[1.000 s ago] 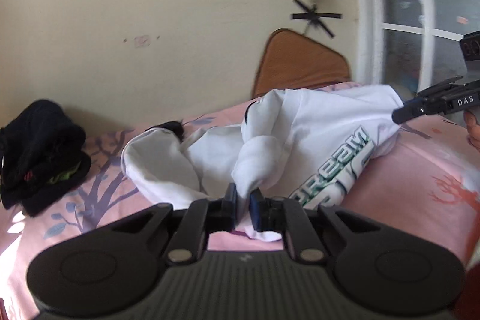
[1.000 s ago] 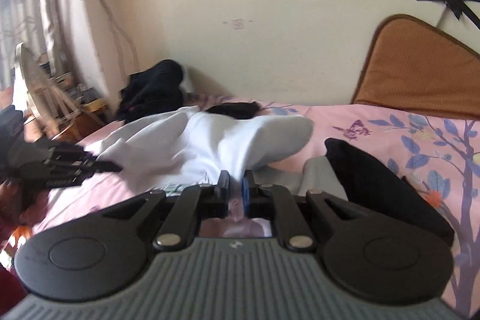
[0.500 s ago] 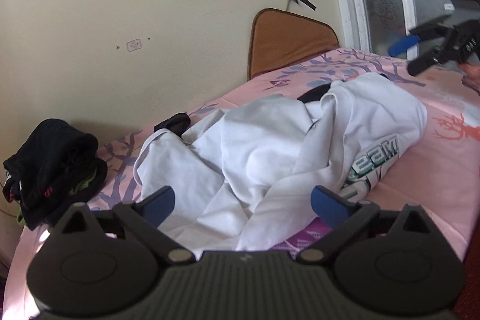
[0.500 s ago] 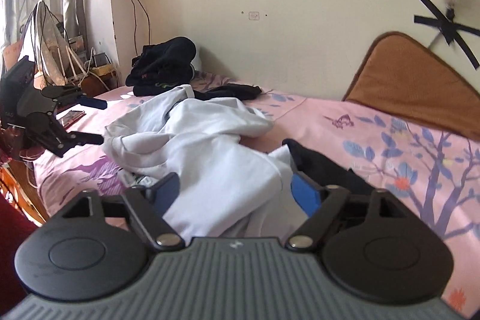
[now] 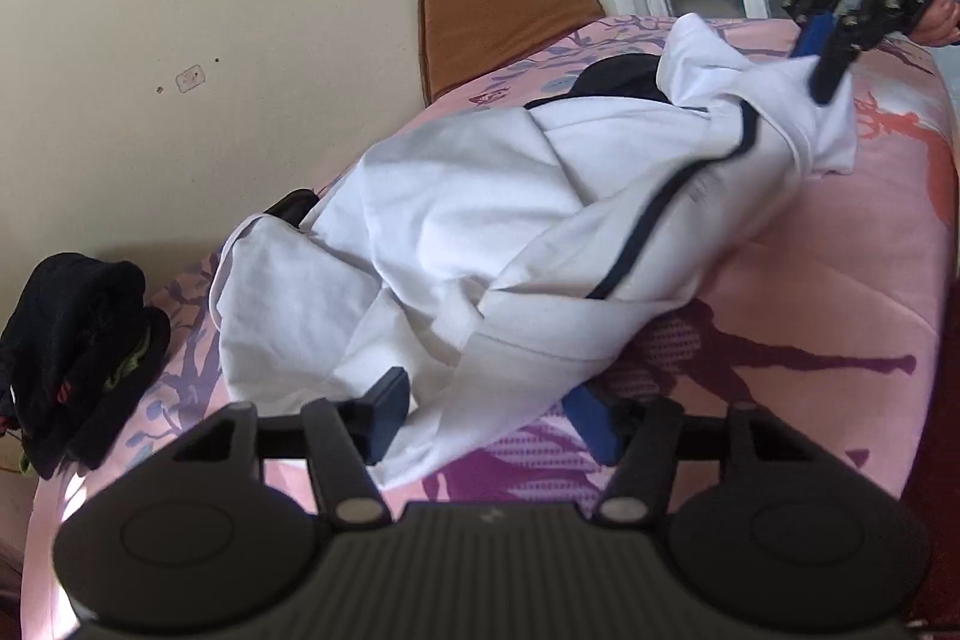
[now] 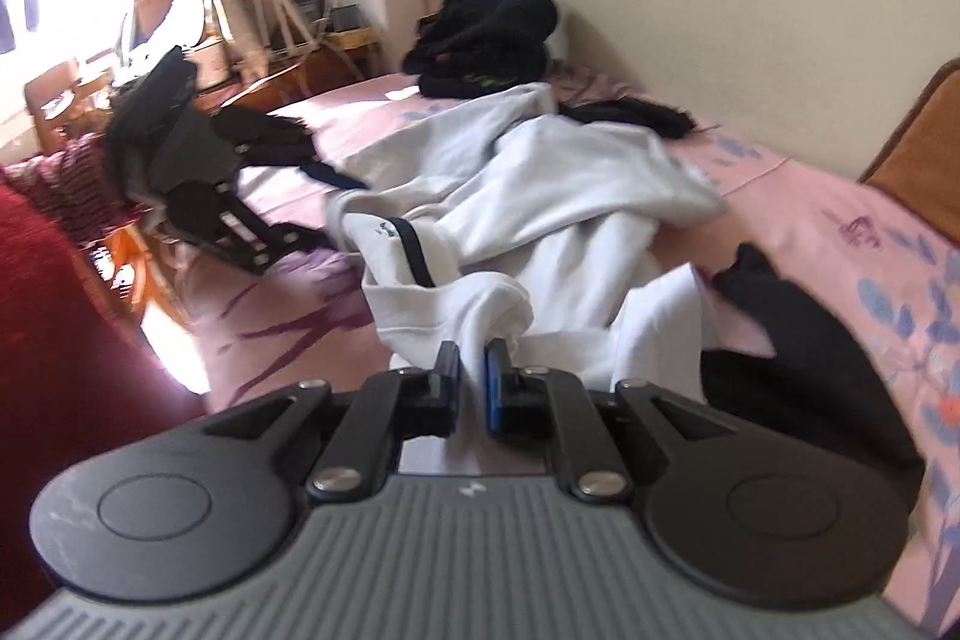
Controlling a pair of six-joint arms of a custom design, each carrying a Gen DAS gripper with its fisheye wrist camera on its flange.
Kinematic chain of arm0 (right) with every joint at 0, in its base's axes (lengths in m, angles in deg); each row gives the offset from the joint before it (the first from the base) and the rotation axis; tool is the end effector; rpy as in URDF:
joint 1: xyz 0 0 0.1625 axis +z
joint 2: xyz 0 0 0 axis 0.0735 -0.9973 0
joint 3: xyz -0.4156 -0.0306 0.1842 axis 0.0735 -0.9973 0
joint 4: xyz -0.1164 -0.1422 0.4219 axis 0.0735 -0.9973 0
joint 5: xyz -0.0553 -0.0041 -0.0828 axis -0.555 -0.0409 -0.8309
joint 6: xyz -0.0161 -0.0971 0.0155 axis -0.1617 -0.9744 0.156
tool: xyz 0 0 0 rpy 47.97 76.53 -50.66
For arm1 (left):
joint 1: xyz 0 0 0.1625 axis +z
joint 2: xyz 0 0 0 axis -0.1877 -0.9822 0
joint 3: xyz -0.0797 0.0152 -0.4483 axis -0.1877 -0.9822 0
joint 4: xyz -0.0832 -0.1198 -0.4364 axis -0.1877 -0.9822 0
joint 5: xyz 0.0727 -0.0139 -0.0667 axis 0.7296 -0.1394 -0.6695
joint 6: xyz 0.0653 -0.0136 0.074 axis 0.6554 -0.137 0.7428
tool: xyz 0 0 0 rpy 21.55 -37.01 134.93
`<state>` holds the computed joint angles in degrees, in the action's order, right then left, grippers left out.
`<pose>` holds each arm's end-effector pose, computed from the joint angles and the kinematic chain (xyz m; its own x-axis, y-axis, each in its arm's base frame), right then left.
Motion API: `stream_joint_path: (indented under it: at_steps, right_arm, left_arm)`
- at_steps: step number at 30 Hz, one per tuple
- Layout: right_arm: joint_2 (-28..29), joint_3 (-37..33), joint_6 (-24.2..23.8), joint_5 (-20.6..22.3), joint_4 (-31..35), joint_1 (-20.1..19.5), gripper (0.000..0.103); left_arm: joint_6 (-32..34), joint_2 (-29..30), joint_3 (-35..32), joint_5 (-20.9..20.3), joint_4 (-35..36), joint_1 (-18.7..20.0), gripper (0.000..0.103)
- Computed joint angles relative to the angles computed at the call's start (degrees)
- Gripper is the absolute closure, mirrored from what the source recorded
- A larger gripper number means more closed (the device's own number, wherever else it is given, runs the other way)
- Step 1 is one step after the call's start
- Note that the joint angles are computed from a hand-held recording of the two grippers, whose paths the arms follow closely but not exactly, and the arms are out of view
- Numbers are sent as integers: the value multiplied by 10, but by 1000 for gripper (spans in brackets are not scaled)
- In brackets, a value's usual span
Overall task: Fold small clothes
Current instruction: 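Lift the white T-shirt up with both grippers and shake it out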
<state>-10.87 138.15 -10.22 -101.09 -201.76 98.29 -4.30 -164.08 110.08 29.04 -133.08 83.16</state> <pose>0.3033 -0.7105 0.0028 -0.3474 -0.9120 0.2182 -0.9246 0.2945 -0.2415 0.0031 -0.5923 0.4259 -0.3147 0.4865 -0.8150 0.9091 0.4014 -0.1115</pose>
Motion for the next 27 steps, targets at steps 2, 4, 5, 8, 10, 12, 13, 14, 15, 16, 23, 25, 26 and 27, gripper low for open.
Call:
stream_joint_path:
  at_steps: [2, 4, 5, 8, 10, 12, 13, 14, 15, 16, 23, 25, 26, 27]
  right_arm:
    - [-13, 34, 13, -13, -20, -2, 79]
    - [-18, 52, 29, -17, -57, -3, 77]
    - [-19, 56, 38, -12, -72, -4, 73]
    - [-18, 64, 39, -14, -119, 1, 39]
    - [-16, 69, 18, -19, -141, 6, 32]
    - [-12, 59, 6, -23, -133, 11, 32]
    - [-9, 56, 2, -25, -132, 14, 32]
    - [-4, 52, -4, -30, -132, 15, 32]
    - [3, 45, -10, -40, -128, 18, 32]
    - [8, 38, -11, -54, -118, 20, 35]
    - [-1, 77, -7, -24, -237, 15, 92]
    - [5, 80, -1, -6, -332, 22, 93]
    - [15, 73, 3, -5, -391, 30, 93]
    - [25, 63, 4, -8, -438, 39, 93]
  left_arm:
    - [3, -2, -1, -2, 12, 1, 36]
    - [9, 2, -7, -1, 17, 1, 34]
    - [12, 4, -10, 0, 17, 2, 33]
    - [24, 12, -17, 5, 5, 0, 33]
    - [33, 14, -19, 2, 4, 1, 33]
    - [48, 13, -17, -6, 2, 3, 43]
    - [53, 13, -15, -9, 4, 4, 51]
    - [53, 14, -15, -7, 10, 4, 66]
    - [56, 14, -13, -11, 8, 4, 75]
    - [60, 14, -8, -12, 0, 4, 81]
    - [5, -4, 2, -34, -75, -10, 94]
    - [-9, -6, -5, -54, -121, -25, 94]
    - [-14, -5, -11, -61, -142, -33, 94]
    - [-16, -1, -20, -67, -168, -44, 94]
